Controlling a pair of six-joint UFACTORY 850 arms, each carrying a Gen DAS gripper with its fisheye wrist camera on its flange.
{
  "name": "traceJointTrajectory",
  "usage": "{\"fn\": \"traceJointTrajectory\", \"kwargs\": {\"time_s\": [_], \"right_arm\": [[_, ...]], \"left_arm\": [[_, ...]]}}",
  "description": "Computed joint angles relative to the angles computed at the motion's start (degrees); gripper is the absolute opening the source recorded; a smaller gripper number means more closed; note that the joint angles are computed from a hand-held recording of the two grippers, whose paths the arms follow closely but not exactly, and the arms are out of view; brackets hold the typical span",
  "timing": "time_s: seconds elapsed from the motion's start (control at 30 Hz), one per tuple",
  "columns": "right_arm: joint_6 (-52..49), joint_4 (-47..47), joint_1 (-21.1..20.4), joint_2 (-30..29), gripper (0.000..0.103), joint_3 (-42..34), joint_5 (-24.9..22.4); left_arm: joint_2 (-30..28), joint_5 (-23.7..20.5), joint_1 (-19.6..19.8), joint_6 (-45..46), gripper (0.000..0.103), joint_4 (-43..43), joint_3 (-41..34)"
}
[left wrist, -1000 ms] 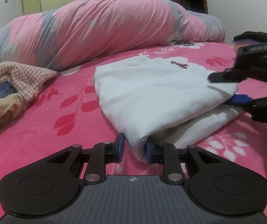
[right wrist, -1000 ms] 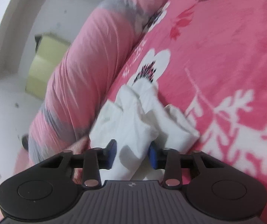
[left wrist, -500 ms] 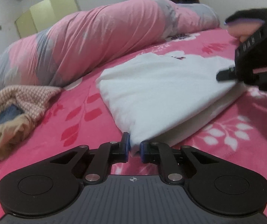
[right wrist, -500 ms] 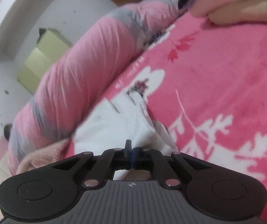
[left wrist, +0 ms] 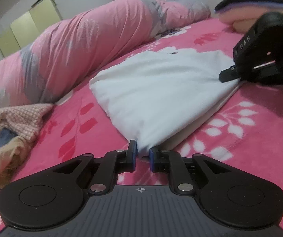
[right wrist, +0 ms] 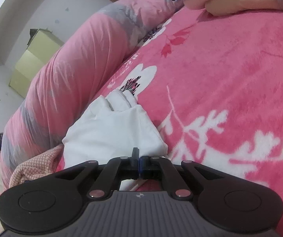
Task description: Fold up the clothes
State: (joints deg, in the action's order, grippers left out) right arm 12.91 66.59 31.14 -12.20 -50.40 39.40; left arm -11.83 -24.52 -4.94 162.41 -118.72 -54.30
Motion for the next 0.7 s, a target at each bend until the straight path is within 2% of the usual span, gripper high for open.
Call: {"fn": "traceJointTrajectory", "kwargs": {"time_s": [0.07, 0.17, 0.33, 0.4, 0.5, 0.57, 0.6, 0.63, 0.7], "right_arm": [[0.48, -0.45, -0.01, 0.02, 0.0, 0.19, -0.03], [1.22, -1.0, 0.02, 0.14, 0.0, 0.5, -0.01], [1.36, -1.22, -0.1, -0.09, 0.0, 0.37, -0.01], [0.99, -0.91, -0.07, -0.18, 0.0, 0.22, 0.01], [-0.25, 1.11, 0.46, 0.07, 0.001, -0.11, 0.26], [-1.62, 3.1, 0.6, 0.5, 0.004, -0.2, 0.45], [-3.33, 5.11, 0.83, 0.89, 0.011, -0.22, 1.11], [-5.06, 7.11, 1.07, 1.27, 0.023, -0.26, 1.82], [-13.61, 15.13, 2.1, 2.07, 0.035, -0.89, 5.27]], "left_arm": [[0.0, -1.82, 1.98, -10.72, 0.021, 10.56, -1.1], [0.52, -3.89, 4.8, -25.86, 0.021, 23.61, -2.61], [2.0, -9.35, 8.17, -37.69, 0.021, 27.36, -4.19], [1.4, -11.56, 7.46, -41.35, 0.021, 27.82, -5.86], [-0.72, -13.0, 4.06, -41.63, 0.022, 26.42, -7.63], [-3.65, -12.45, 1.78, -43.11, 0.022, 29.19, -9.6], [-4.97, -10.93, 0.75, -44.12, 0.022, 30.82, -10.45], [-5.75, -10.09, 0.32, -43.26, 0.023, 30.71, -10.53], [-6.42, -10.44, 0.32, -39.45, 0.022, 28.37, -9.86]]}}
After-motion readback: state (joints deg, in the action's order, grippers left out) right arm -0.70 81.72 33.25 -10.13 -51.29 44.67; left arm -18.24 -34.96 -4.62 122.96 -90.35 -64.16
